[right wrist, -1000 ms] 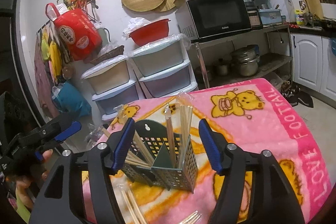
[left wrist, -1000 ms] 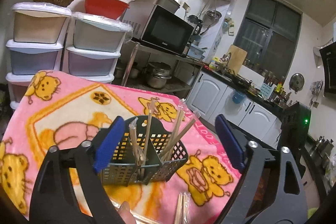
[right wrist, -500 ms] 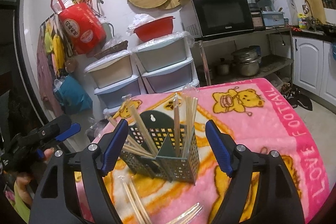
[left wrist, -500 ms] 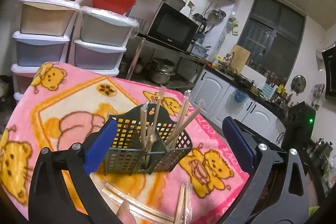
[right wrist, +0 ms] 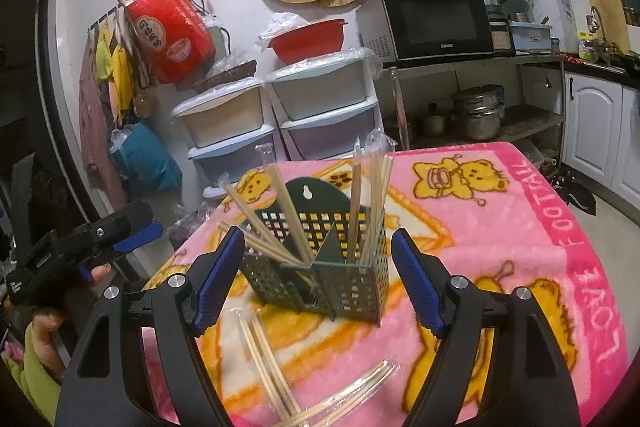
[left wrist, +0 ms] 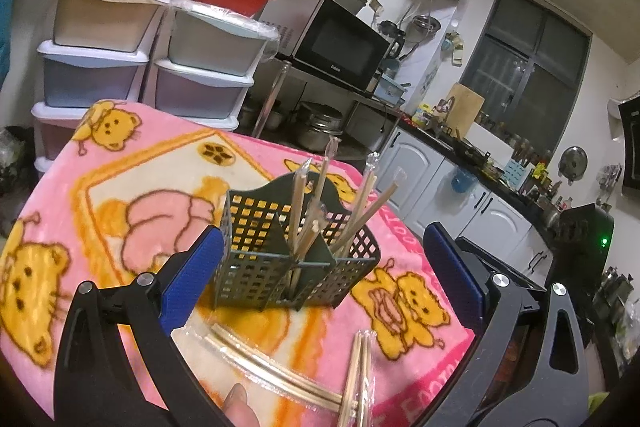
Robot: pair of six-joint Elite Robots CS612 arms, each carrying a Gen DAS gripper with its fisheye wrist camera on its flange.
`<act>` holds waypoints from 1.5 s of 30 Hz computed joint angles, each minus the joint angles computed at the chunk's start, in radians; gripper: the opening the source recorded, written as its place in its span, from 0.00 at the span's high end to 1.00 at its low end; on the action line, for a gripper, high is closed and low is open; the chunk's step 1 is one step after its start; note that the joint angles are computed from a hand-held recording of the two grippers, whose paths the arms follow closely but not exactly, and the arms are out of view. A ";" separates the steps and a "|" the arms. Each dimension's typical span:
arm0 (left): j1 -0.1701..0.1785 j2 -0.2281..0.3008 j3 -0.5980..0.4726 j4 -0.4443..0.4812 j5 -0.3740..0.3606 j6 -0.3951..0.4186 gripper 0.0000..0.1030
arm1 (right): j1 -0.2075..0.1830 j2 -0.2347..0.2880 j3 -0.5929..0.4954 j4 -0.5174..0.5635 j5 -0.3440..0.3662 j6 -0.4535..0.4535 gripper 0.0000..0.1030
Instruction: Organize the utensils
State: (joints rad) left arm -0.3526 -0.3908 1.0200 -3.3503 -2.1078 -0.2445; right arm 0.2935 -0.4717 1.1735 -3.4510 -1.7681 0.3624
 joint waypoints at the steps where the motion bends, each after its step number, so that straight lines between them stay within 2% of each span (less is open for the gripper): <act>1: 0.000 -0.001 0.003 0.002 0.001 0.002 0.10 | 0.001 0.000 0.001 0.003 0.000 0.001 0.29; 34: 0.001 -0.006 0.067 0.118 0.059 0.059 0.10 | 0.005 0.006 0.042 0.101 0.032 0.028 0.29; 45: 0.000 0.002 0.069 0.203 0.079 0.101 0.10 | 0.001 0.006 0.062 0.143 0.046 0.040 0.29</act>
